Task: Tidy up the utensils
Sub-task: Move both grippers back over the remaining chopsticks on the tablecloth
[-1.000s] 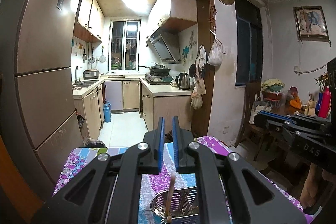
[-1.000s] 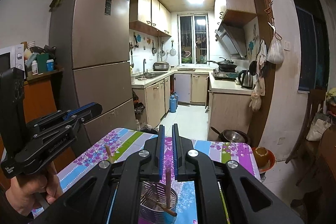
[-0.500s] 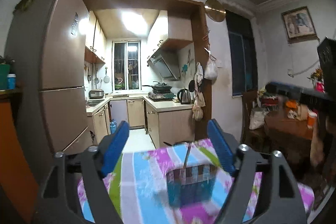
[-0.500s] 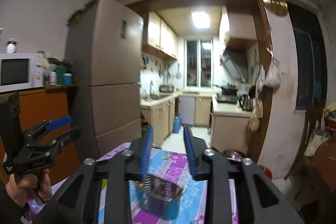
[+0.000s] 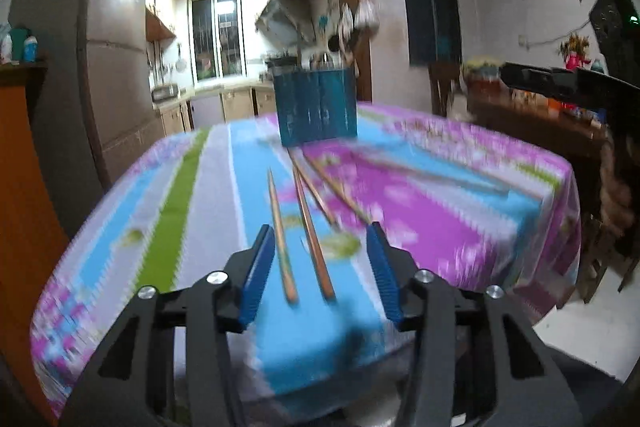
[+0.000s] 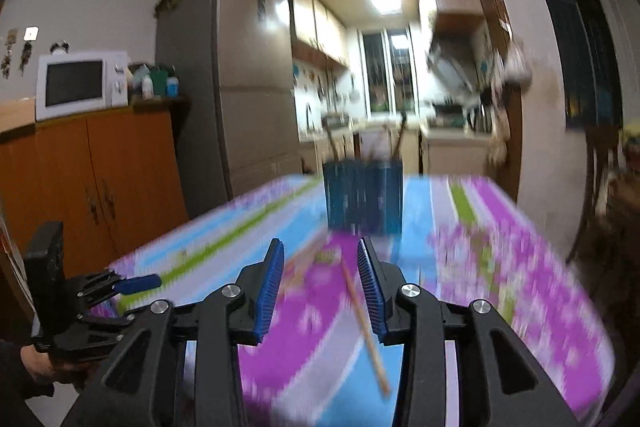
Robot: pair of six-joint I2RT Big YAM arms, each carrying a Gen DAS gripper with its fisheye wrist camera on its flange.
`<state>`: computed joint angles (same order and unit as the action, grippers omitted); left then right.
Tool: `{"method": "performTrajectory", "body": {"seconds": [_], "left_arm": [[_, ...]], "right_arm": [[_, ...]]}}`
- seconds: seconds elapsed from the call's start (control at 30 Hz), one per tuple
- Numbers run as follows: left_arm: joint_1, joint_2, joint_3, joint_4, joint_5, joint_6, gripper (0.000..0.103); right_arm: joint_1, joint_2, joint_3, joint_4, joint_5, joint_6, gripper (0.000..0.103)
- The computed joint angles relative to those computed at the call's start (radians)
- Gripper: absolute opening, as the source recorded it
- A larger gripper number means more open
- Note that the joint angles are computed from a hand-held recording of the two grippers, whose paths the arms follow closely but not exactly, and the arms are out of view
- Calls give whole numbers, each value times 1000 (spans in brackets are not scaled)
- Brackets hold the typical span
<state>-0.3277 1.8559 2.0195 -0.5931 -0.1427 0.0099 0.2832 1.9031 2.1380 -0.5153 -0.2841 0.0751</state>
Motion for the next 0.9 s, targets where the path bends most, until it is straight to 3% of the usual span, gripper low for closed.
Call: {"method": "performTrajectory", "body": {"seconds": [0.17, 0.33, 0.8, 0.9], "left_arm": [[-3, -4, -52, 34, -28, -5, 26], [-18, 1, -67, 47, -36, 6, 25], [-25, 5, -88, 85, -67, -9, 24], [-26, 6, -87, 88, -72, -9, 23]], "right_arm": [[5, -43, -126, 24, 35, -10, 35], [-8, -50, -179, 37, 14, -60, 23], [-44, 56, -83, -33, -40, -131, 23], [-43, 64, -68, -46, -40, -141, 18]]}}
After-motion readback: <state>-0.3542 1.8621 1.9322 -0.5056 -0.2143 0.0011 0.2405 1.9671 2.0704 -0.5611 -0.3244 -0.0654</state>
